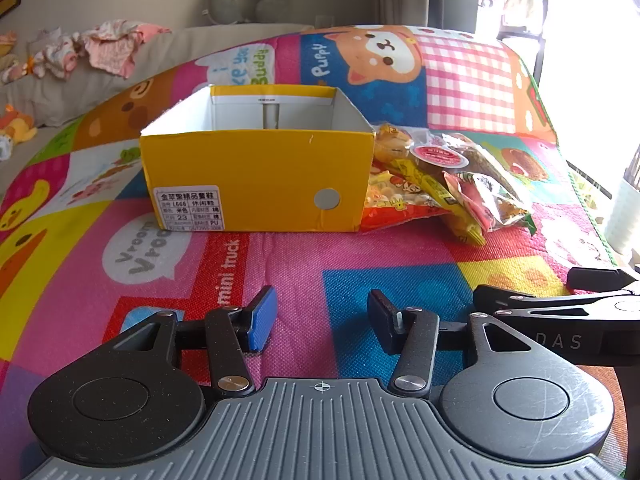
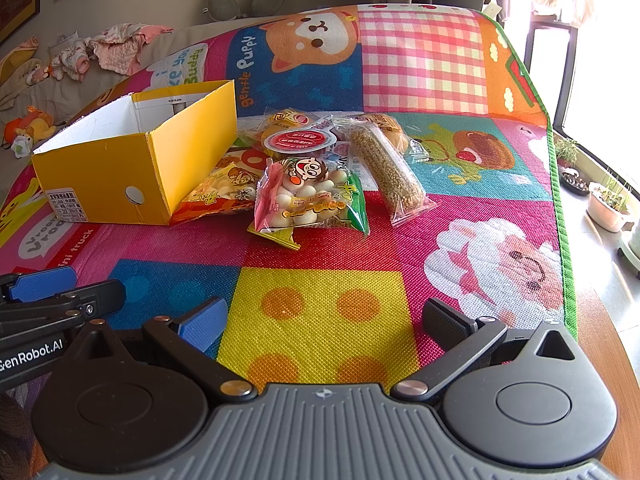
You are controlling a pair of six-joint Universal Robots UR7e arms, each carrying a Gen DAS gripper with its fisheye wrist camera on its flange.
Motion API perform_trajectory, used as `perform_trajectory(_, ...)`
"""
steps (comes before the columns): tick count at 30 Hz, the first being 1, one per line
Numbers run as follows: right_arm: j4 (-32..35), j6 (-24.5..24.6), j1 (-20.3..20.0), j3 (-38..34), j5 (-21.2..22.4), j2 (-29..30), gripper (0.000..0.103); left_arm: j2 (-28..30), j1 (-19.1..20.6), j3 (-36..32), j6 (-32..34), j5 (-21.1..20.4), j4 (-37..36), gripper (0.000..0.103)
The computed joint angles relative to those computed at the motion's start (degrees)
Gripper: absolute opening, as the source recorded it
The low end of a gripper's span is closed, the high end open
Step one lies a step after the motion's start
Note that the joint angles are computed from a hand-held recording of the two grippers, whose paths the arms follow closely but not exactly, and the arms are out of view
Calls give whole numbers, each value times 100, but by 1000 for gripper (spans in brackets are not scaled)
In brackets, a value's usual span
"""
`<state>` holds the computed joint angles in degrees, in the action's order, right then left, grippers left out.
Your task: Organize objects
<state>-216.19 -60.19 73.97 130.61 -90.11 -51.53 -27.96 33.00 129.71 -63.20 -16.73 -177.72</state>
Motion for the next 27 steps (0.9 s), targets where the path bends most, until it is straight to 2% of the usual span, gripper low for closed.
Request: perform_trajectory(27, 1, 4, 0, -2, 0, 0, 103, -91, -7, -83, -329, 57, 714, 56)
